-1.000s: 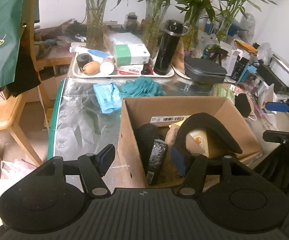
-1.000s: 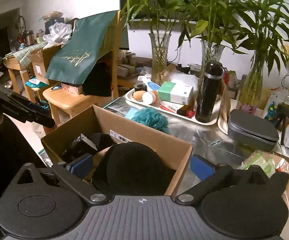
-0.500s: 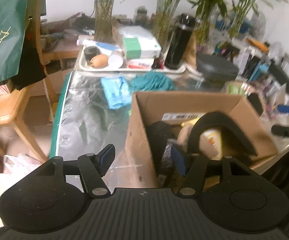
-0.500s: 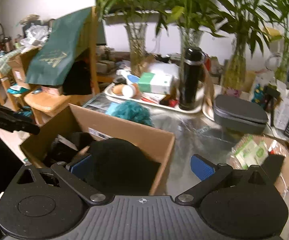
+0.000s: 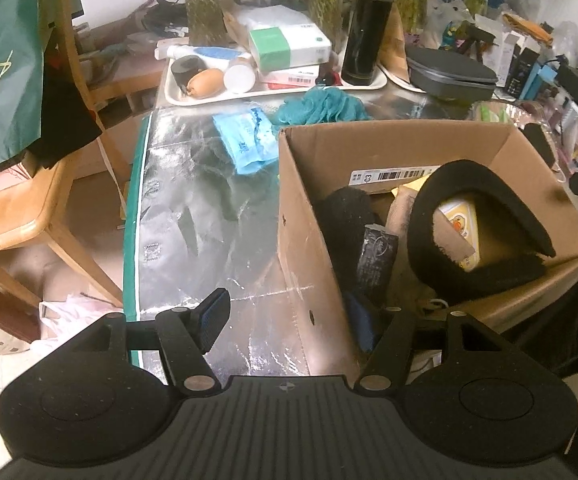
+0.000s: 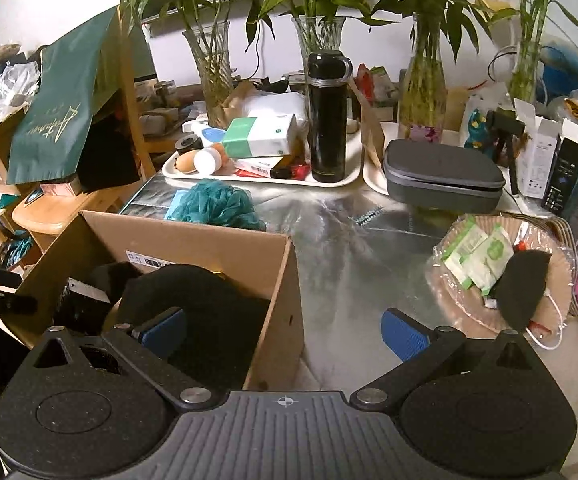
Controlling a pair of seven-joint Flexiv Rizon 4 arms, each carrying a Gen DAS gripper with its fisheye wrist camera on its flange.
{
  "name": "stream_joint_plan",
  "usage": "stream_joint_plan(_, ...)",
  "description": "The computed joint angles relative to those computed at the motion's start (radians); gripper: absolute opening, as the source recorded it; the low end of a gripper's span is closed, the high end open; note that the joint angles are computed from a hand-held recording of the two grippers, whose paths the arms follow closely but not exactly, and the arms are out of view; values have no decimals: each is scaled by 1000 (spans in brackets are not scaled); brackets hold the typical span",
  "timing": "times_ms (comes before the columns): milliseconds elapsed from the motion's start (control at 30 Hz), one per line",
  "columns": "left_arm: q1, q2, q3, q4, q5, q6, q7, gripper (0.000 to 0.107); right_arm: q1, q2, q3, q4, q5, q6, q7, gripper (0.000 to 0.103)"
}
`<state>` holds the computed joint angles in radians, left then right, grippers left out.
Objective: Organize soft objects
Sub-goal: 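Move the right tool out of the box to the teal mesh loofah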
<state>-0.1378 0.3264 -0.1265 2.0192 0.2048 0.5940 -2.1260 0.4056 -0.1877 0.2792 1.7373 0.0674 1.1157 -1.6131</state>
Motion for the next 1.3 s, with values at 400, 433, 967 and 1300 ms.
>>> stream_joint_plan(400,41,-22,7,19,19,180,-57,62,14,-89,10,-93,-13,25,-37,103)
stream_joint_plan(433,45,-29,7,15,25,188,-60,62,14,-98,14,-104,-11,28,-45,103)
stream_joint_plan(967,75,-180,58,-49,19,366,-54,62,46,-287,-4,-340,-113,5,-108,103)
stream_joint_plan(1300,71,-260,97,-88,33,426,-61,62,10,-415,49,-496,-47,-63,-225,103)
